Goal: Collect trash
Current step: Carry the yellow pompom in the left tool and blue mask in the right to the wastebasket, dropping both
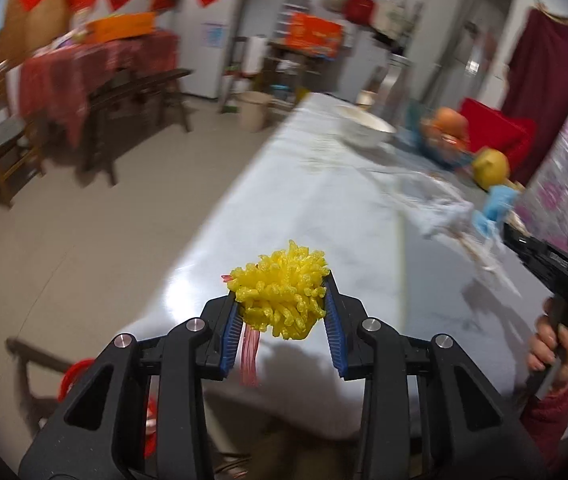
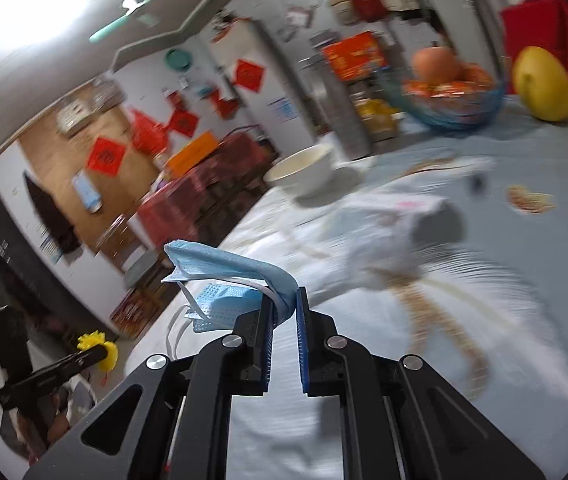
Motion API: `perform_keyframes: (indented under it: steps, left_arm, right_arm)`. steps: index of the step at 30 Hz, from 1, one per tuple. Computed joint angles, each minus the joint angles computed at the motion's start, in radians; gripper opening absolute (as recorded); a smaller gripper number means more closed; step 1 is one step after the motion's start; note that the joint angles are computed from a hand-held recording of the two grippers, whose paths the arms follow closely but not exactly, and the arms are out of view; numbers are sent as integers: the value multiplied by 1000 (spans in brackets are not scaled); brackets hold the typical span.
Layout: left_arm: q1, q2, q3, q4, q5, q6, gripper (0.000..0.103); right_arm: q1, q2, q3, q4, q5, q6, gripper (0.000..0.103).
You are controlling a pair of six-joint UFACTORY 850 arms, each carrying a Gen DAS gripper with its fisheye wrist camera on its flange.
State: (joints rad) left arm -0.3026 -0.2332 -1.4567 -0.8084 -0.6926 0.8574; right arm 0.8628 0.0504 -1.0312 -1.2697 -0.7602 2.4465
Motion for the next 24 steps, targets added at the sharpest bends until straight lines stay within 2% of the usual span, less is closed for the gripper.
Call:
perform_keyframes:
  steps: [5,9,11,14,17,20,22,24]
  left_arm:
    - [110,-33,-6,31,7,-70,37]
    - [185,-85,-32,86,3,-151,37]
    - [209,-129,-58,171,-9,-222,37]
    - [224,-219,-117,329,-59,-367,37]
    - [249,-312,-177,407,-138,-470,39]
    - [267,-353,-200,418,-174,-497,57]
    - [279,-359,-201,410,-162,-504,76]
    - [288,-355,-204,403,-144,-522,81]
  right_arm:
    - [-3,-130,-156,4,102,-99,11]
    - [-14,-265,-325,76,207,-256,11]
    - [-19,-332,-413,152,248,-371,11]
    - [-28,-457,-579,358,304,-636,11]
    - [-29,-560,-725,556,299,-878,11]
    - [-30,-662,-875,746,269,-1096,11]
    - [-28,-728,-975,839,232,-1203,11]
    - [-26,-795,-1077,918,192,-1291,11]
